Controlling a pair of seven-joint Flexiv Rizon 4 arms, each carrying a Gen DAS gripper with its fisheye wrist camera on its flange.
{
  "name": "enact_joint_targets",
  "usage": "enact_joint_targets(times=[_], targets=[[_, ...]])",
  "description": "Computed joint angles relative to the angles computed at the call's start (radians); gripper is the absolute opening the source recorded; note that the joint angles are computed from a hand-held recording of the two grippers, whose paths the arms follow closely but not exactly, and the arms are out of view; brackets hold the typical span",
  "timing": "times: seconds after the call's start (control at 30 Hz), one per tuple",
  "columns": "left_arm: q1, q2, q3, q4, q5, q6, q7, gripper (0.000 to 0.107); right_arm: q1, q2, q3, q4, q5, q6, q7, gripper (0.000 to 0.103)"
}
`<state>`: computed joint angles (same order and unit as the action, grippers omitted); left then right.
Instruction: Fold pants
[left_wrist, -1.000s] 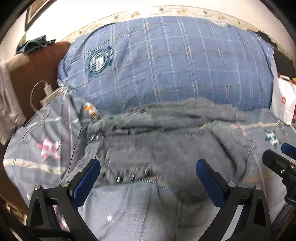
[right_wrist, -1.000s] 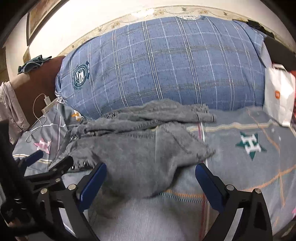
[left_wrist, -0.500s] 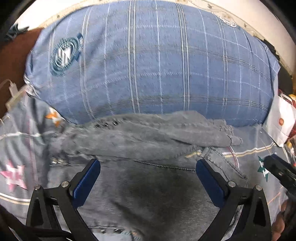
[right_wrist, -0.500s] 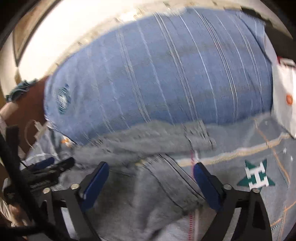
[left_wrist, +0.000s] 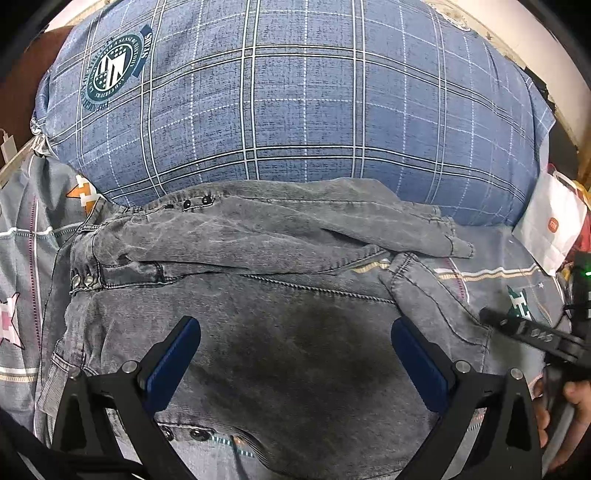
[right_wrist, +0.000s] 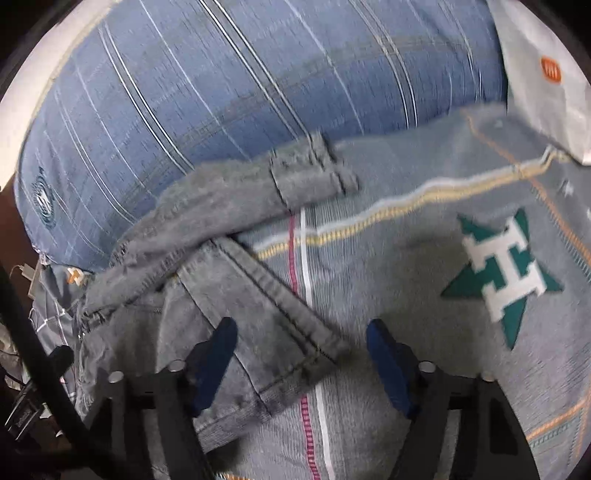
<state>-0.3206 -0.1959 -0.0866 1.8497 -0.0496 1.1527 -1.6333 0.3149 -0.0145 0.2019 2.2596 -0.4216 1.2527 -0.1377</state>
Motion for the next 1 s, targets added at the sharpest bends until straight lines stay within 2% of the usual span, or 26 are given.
enact_joint_targets(times=[0.03,0.1,0.13,0.2,0.27,0.3,0.47,0.53,0.6,0.7,0.83,0.93,1.0], targets=[[-0.002,0.002,0.000,0.002,0.005,0.003,0.001,0.102,-0.005,-0.014,0.021,-0.014,0.055,-0.016,-0.035,0.072],[-0.001,0.006,-0.009,0.011,-0.006,0.010,0.021,0.102,0.021,-0.012,0.012,-0.032,0.030,-0.089,-0.042,0.069],[0.001,0.010,-0.020,0.022,-0.028,0.016,0.048,0.102,0.028,-0.010,0.016,-0.043,0.028,-0.115,-0.051,0.062],[-0.003,0.016,-0.028,0.036,-0.042,0.026,0.079,0.102,0.045,-0.017,0.021,-0.068,0.012,-0.187,-0.061,0.036],[-0.018,0.020,-0.022,0.040,-0.007,0.039,0.079,0.102,0.056,-0.006,0.026,-0.078,-0.022,-0.253,-0.064,0.029],[-0.023,0.020,-0.022,0.042,0.001,0.045,0.082,0.102,0.054,-0.003,0.026,-0.071,-0.011,-0.225,-0.067,0.027],[-0.023,0.022,-0.056,0.077,-0.072,0.091,0.177,0.102,0.045,0.045,0.032,-0.044,-0.008,-0.167,-0.069,0.025],[-0.027,0.021,-0.065,0.088,-0.092,0.111,0.217,0.102,0.036,0.088,0.039,-0.031,-0.019,-0.170,-0.058,0.025],[-0.041,0.018,-0.056,0.087,-0.073,0.119,0.214,0.102,0.027,0.136,0.050,-0.024,-0.019,-0.191,-0.054,0.025],[-0.049,0.005,-0.050,0.076,-0.067,0.106,0.205,0.102,0.010,0.210,0.076,-0.014,-0.044,-0.238,-0.036,0.025],[-0.058,-0.006,-0.031,0.058,-0.036,0.077,0.164,0.102,0.007,0.262,0.110,-0.005,-0.050,-0.357,-0.021,0.025],[-0.058,-0.013,-0.025,0.047,-0.021,0.057,0.142,0.102,0.031,0.234,0.102,0.002,0.042,-0.452,-0.062,0.025],[-0.058,-0.015,-0.023,0.044,-0.011,0.053,0.131,0.102,0.045,0.206,0.087,-0.003,0.103,-0.475,-0.103,0.025]])
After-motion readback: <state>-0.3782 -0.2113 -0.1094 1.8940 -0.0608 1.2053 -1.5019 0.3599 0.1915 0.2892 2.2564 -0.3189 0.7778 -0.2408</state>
